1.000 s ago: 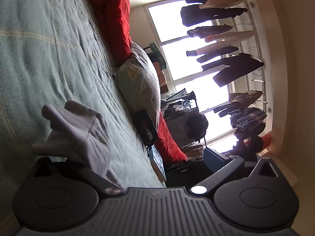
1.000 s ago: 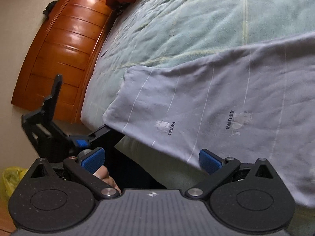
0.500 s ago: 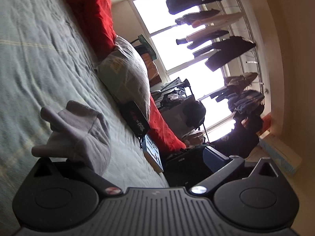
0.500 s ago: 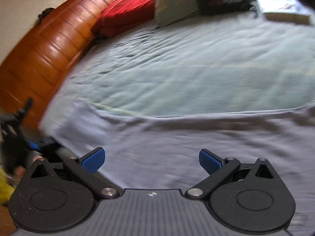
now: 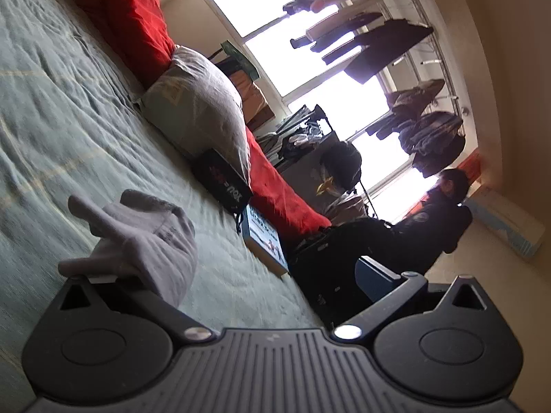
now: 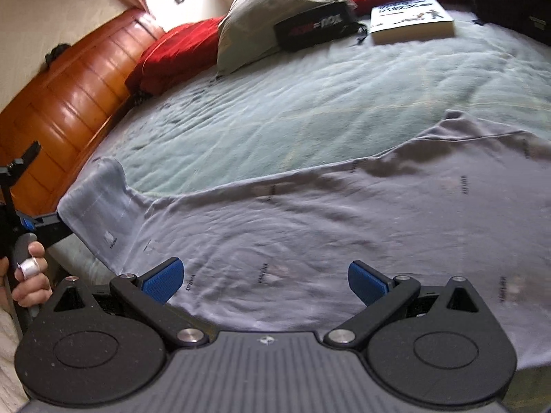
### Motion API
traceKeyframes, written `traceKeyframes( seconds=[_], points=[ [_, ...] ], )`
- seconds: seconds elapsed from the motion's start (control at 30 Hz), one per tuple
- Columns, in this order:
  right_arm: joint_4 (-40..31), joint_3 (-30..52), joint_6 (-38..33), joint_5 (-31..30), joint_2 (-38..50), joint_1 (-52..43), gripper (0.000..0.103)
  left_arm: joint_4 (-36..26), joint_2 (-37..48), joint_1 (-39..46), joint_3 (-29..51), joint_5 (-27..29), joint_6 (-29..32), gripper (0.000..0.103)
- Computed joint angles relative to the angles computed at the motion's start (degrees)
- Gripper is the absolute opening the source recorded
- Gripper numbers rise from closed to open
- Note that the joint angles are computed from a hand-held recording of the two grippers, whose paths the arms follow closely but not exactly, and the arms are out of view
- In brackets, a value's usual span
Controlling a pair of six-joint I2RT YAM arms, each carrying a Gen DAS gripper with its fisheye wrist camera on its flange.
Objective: Fold clothes
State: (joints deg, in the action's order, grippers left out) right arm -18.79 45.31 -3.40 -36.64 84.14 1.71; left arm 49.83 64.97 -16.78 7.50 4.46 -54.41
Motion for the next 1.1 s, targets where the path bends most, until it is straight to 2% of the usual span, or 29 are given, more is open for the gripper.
traceKeyframes(
  seconds=[0.27,0.53,0.63,1.1],
  points=[
    [-0.44,-1.17,-2.48,-3.71,-0.5,-4.57,0.103,-4.05,3.33,-9.89,4.75,-9.5,2.19,0.102],
    [-0.71,-1.33,-3.42,-5.92,0.03,-7.17,0.103,-6.19,8.58,-16.69,9.12,-14.92,4.17,0.102],
    [-0.34,-1.38,-3.36,-6.36,0.43,-7.7,0.103,-8.73,10.14,-19.27,11.23,-17.33,6.1,0.102],
    [1.12,-2.15,-1.45,-6.51,1.02,-9.52,0.103,-20.01,21.78,-26.38,21.35,-21.05,12.85,0.102]
  ],
)
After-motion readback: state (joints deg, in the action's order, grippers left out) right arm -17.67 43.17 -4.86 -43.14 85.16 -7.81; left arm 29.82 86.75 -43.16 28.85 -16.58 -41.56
